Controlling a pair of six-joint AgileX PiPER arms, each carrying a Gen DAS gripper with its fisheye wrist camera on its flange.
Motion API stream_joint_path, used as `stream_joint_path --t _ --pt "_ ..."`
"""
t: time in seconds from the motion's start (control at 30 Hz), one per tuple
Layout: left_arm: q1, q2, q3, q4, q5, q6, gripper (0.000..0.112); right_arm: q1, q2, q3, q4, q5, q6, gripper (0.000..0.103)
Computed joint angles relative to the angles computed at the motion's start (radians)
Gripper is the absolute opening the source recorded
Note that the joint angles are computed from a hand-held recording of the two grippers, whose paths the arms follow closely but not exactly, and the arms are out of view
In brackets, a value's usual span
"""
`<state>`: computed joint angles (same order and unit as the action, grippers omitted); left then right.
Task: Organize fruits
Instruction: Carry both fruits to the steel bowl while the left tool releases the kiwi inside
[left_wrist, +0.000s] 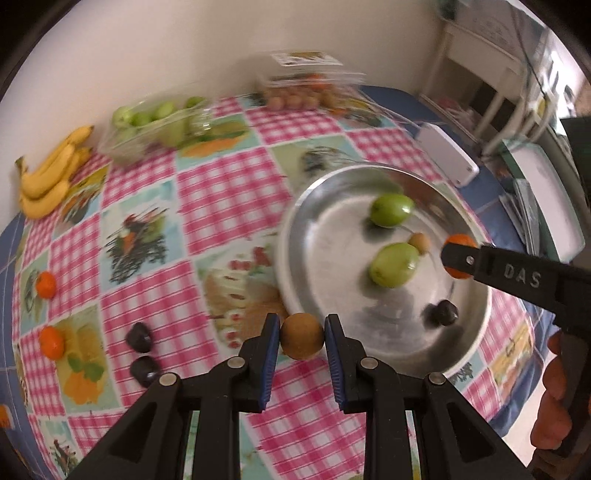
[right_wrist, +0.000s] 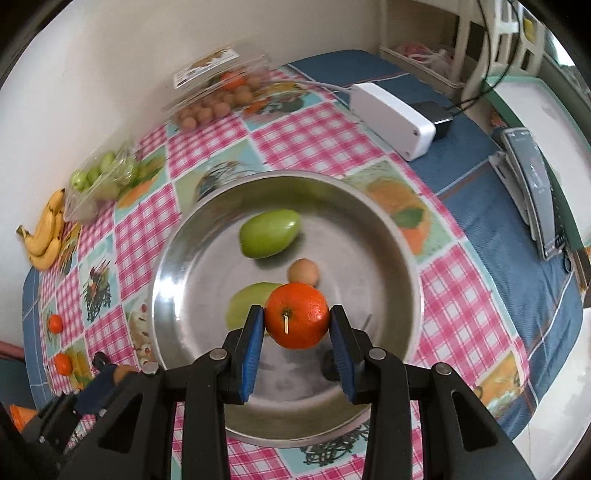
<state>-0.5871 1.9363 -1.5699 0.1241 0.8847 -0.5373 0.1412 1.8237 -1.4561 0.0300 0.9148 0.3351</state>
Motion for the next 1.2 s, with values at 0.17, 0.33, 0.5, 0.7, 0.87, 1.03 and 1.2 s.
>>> stream_joint_path --t 0.17,0.33,0.5,0.7,0.87,1.03,1.2 --pt "-0.032 0.044 -0.036 0.019 0.021 0.002 0.027 -0.009 0.011 0.003 0.006 0.012 -0.008 0.038" --pt "-0.037 0.074 -0.062 0.010 0.031 0.011 0.027 -0.013 0.039 -0.007 0.014 0.045 -0.019 0.038" --pt "-0.040 0.083 -0.073 0.011 0.029 0.010 0.027 -0.006 0.053 -0.024 0.009 0.063 -0.015 0.038" --pt "-0.042 0.093 -0.084 0.015 0.029 0.014 0.027 0.012 0.083 -0.059 0.003 0.091 -0.012 0.038" --pt "-0.045 0.097 -0.084 0.011 0.028 0.018 0.027 0.021 0.092 -0.069 0.002 0.116 -0.031 0.038" --pt "-0.047 0.103 -0.093 0.012 0.033 0.019 0.027 0.031 0.091 -0.071 -0.005 0.123 -0.039 0.038" --pt "-0.048 0.111 -0.099 0.004 0.037 0.031 0.027 0.036 0.099 -0.080 -0.010 0.127 -0.040 0.038"
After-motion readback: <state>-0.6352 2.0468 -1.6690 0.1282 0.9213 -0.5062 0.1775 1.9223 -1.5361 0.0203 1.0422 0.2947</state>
